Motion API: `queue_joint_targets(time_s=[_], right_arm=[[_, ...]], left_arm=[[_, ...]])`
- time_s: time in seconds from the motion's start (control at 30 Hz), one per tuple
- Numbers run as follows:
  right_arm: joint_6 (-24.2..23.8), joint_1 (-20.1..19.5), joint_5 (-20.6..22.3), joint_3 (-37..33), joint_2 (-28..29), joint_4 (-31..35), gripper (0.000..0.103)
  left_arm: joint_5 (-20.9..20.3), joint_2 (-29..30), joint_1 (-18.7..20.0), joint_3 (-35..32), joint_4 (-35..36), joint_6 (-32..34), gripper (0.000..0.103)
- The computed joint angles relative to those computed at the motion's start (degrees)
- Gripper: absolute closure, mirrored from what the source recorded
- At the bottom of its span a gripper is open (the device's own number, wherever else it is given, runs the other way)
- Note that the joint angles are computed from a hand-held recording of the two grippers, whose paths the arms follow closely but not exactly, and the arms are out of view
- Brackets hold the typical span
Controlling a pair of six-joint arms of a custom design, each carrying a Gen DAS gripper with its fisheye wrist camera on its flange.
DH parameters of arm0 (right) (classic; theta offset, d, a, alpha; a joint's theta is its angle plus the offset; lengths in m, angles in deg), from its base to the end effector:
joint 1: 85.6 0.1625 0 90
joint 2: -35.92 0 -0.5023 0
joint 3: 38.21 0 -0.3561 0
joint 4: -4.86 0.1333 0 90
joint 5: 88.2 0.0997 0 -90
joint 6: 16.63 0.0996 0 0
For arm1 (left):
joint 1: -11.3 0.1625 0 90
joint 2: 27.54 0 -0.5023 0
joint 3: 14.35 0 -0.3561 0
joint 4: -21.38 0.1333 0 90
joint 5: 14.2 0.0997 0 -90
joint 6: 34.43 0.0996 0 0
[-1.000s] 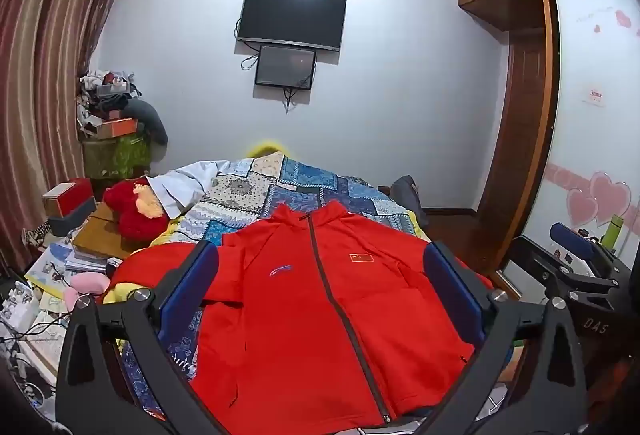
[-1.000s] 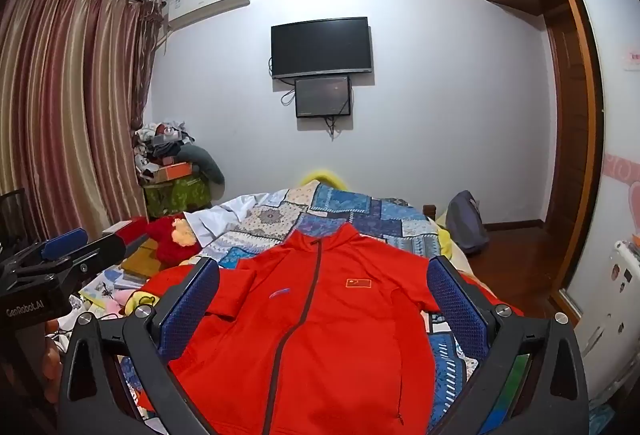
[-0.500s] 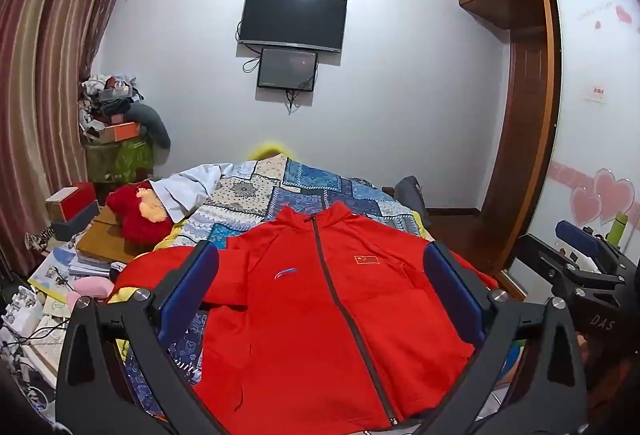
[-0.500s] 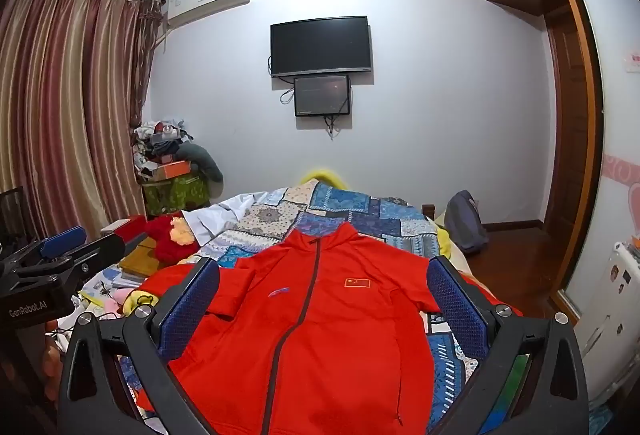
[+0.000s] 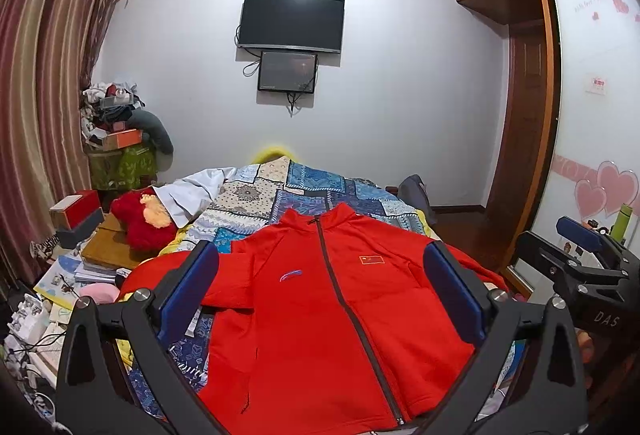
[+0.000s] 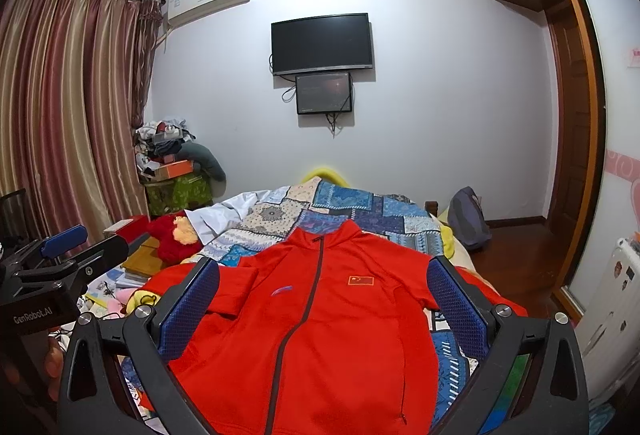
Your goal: Fold large clothes
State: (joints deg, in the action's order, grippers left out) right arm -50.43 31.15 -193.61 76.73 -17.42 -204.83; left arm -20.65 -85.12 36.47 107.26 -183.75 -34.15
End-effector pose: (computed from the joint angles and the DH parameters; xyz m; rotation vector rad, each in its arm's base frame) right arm 0.3670 -0.4908 0.2861 1.0954 -2.2481 1.3615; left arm -0.3506 -0.4214 0.3369 0.3125 1.8818 -1.5459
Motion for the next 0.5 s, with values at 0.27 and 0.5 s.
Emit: queue_joint_targets(time_s=[0.27, 0.5], right_arm=[[0.1, 0.0, 0.0, 0.0, 0.0, 0.2, 0.000], [0.1, -0.2, 0.0, -0.1, 0.1, 0.2, 0.000]], left_arm=[[-0.5, 0.0, 0.2, 0.1, -1.5, 1.5, 0.000], [-0.5, 0.0, 0.2, 0.2, -2.0, 1.6, 0.000]])
